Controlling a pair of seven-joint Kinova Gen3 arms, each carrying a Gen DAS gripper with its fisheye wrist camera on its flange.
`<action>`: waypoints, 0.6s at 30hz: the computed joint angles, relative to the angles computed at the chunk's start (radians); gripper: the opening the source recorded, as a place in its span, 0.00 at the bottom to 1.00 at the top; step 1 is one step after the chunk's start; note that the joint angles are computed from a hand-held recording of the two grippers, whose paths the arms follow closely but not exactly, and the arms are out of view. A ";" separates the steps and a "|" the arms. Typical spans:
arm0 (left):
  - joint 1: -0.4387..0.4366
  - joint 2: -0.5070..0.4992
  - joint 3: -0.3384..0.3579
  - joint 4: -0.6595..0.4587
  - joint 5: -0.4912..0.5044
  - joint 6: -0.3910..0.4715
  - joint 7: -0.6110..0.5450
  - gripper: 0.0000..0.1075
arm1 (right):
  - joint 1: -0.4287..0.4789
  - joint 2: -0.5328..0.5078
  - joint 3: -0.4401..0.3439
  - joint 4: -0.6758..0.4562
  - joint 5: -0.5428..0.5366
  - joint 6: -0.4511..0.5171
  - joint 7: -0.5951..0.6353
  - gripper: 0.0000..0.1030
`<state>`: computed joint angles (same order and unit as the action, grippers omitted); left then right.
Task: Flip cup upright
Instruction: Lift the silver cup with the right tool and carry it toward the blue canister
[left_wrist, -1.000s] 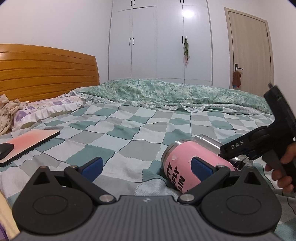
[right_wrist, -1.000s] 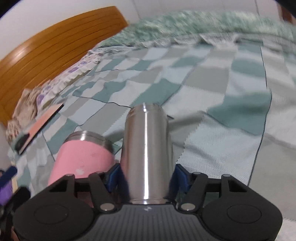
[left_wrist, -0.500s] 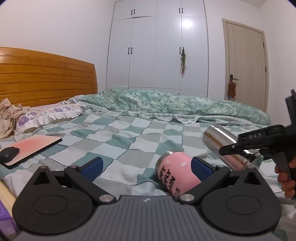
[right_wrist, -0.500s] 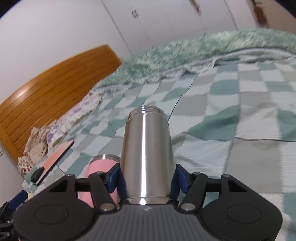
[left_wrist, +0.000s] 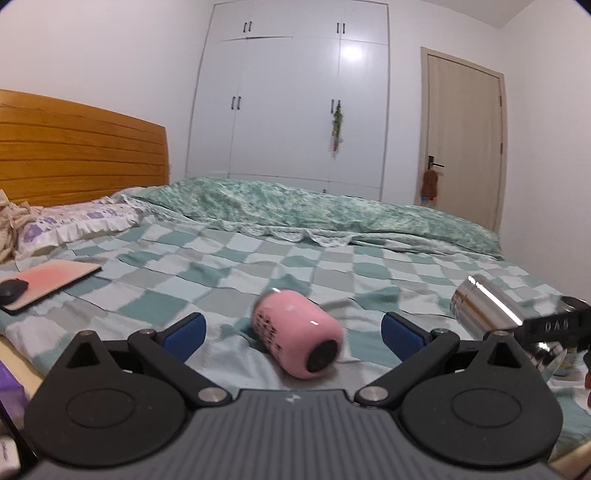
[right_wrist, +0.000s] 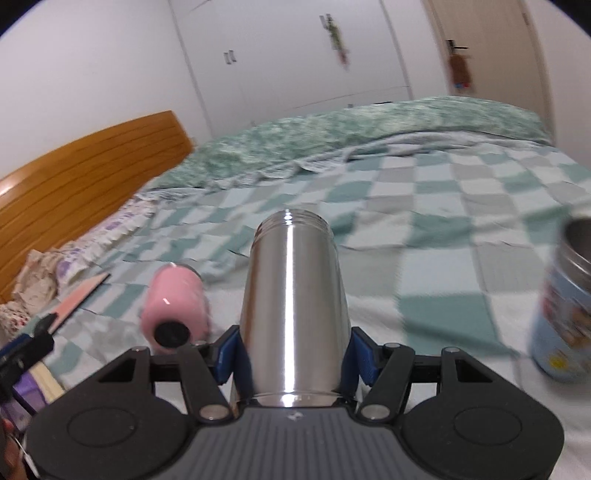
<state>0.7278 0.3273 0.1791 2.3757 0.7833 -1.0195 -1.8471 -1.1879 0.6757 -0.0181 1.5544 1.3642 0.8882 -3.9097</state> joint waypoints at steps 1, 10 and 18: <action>0.010 0.002 0.006 0.002 0.009 -0.004 0.000 0.96 | -0.010 0.001 -0.005 0.006 -0.017 0.017 -0.004 0.60; 0.088 -0.003 0.032 0.038 0.083 -0.024 -0.001 0.96 | -0.052 0.059 -0.005 -0.052 -0.168 0.076 0.052 0.60; 0.129 -0.010 0.043 0.037 0.171 -0.016 -0.042 0.96 | -0.073 0.094 0.051 -0.076 -0.224 0.014 0.038 0.60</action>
